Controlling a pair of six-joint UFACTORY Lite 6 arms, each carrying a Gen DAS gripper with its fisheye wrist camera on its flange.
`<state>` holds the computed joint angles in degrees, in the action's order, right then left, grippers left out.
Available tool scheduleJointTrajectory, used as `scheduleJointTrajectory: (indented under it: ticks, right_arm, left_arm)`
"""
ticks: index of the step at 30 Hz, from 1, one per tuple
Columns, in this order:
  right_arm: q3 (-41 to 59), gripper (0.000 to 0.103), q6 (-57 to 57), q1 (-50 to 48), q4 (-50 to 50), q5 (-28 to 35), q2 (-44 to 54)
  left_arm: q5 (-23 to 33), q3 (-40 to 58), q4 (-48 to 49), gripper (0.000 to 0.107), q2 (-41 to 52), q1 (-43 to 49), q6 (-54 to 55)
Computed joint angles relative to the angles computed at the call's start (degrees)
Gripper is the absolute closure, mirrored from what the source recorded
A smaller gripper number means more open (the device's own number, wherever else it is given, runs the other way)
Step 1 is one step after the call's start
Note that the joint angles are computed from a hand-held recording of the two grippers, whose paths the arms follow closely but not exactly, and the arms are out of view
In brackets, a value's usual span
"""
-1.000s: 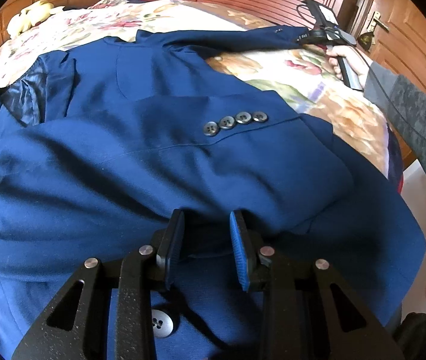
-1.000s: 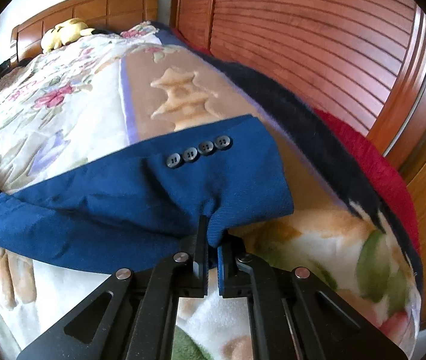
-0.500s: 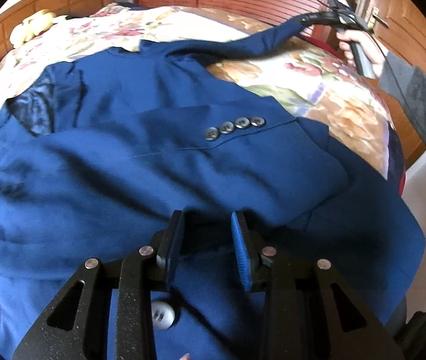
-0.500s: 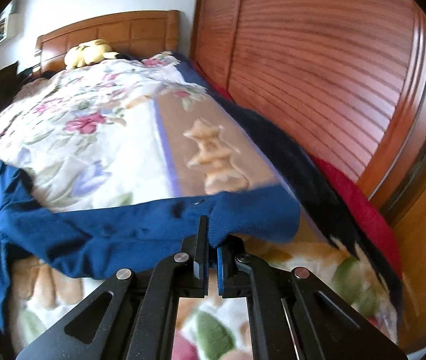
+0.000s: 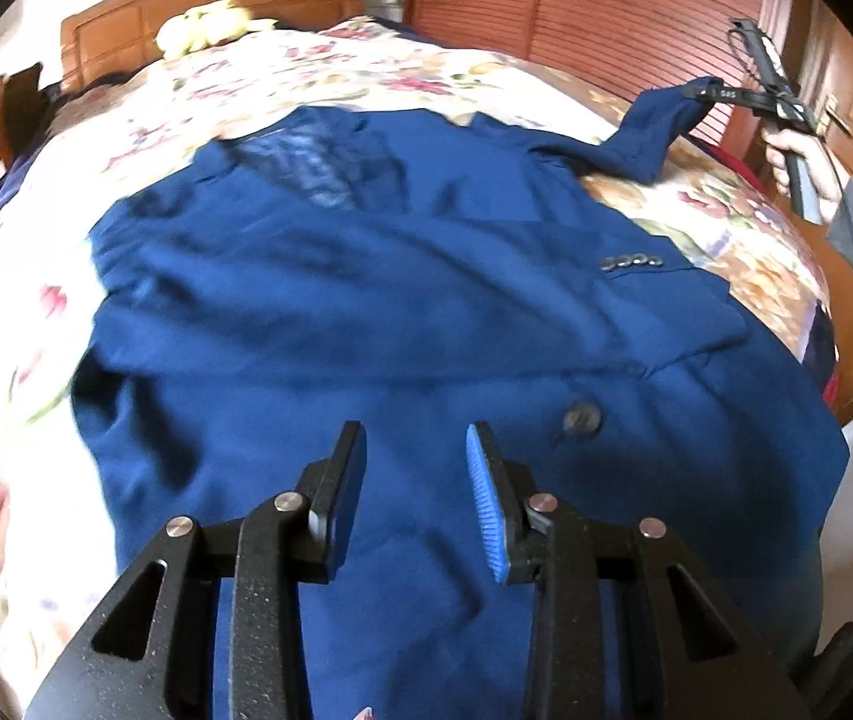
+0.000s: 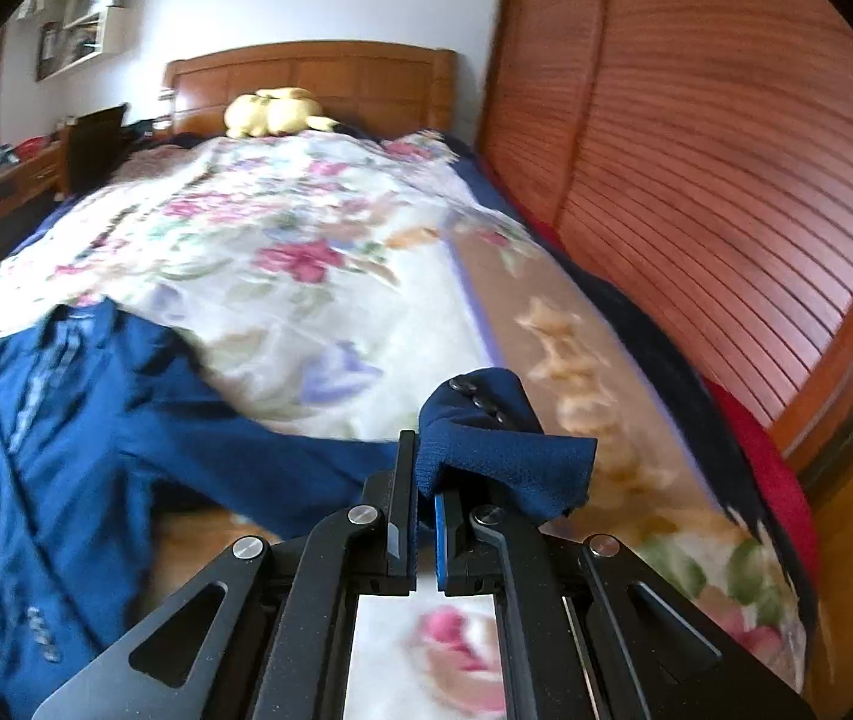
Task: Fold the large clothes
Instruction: 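Lift the sleeve cuff and carry it over the jacket body with right gripper, then lay the sleeve on the jacket body and open the right gripper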
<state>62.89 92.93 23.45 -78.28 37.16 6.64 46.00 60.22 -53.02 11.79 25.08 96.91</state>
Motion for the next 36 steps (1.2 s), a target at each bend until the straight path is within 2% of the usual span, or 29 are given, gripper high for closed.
scheduleJointTrajectory:
  ticks: [5, 10, 13, 19, 23, 28, 30, 33, 34, 35, 36]
  right_arm:
    - [7.41, 0.1, -5.28, 9.63, 3.86, 4.06, 0.75]
    - [15.69, 0.1, -8.59, 22.33, 4.84, 9.21, 3.38]
    - [22.83, 0.1, -11.39, 28.72, 6.11, 10.12, 7.03]
    - [33.31, 0.1, -17.24, 36.66, 11.79, 6.07, 13.52]
    - [36.44, 0.1, -23.75, 38.87, 21.18, -0.12, 16.44]
    - [37.27, 0.098, -30.26, 40.56, 30.29, -2.49, 21.55]
    - [35.78, 0.094, -28.49, 41.88, 29.65, -2.37, 22.77]
    - [35.72, 0.074, -29.39, 41.03, 30.58, -2.52, 23.45]
    - [36.46, 0.062, -30.53, 40.92, 31.62, -2.44, 23.94]
    - [39.6, 0.055, -32.31, 40.64, 32.99, -1.46, 25.87]
    - [43.74, 0.054, -34.36, 40.28, 34.35, 0.58, 28.35]
  left_arm:
    - [4.27, 0.19, 0.31, 0.072, -0.09, 7.51, 3.03]
    - [5.24, -0.07, 0.5, 0.071, -0.38, 11.56, 4.64]
    - [6.54, 0.12, 0.57, 0.071, -0.31, 14.04, 5.5]
    - [10.35, 1.85, 0.05, 0.071, -0.11, 18.98, 6.8]
    - [11.82, 3.17, 0.15, 0.071, 0.53, 20.76, 6.8]
    - [12.18, 2.91, 0.0, 0.071, 0.59, 21.23, 7.21]
    - [12.47, 2.53, 0.07, 0.071, 0.25, 21.23, 7.26]
    - [11.93, 1.21, -0.02, 0.071, -0.71, 20.23, 7.38]
    - [11.69, 0.68, -0.05, 0.071, -1.14, 19.67, 7.33]
    - [11.57, 0.14, -0.11, 0.071, -1.62, 19.38, 7.39]
    - [11.51, -0.32, -0.2, 0.071, -2.07, 18.98, 7.33]
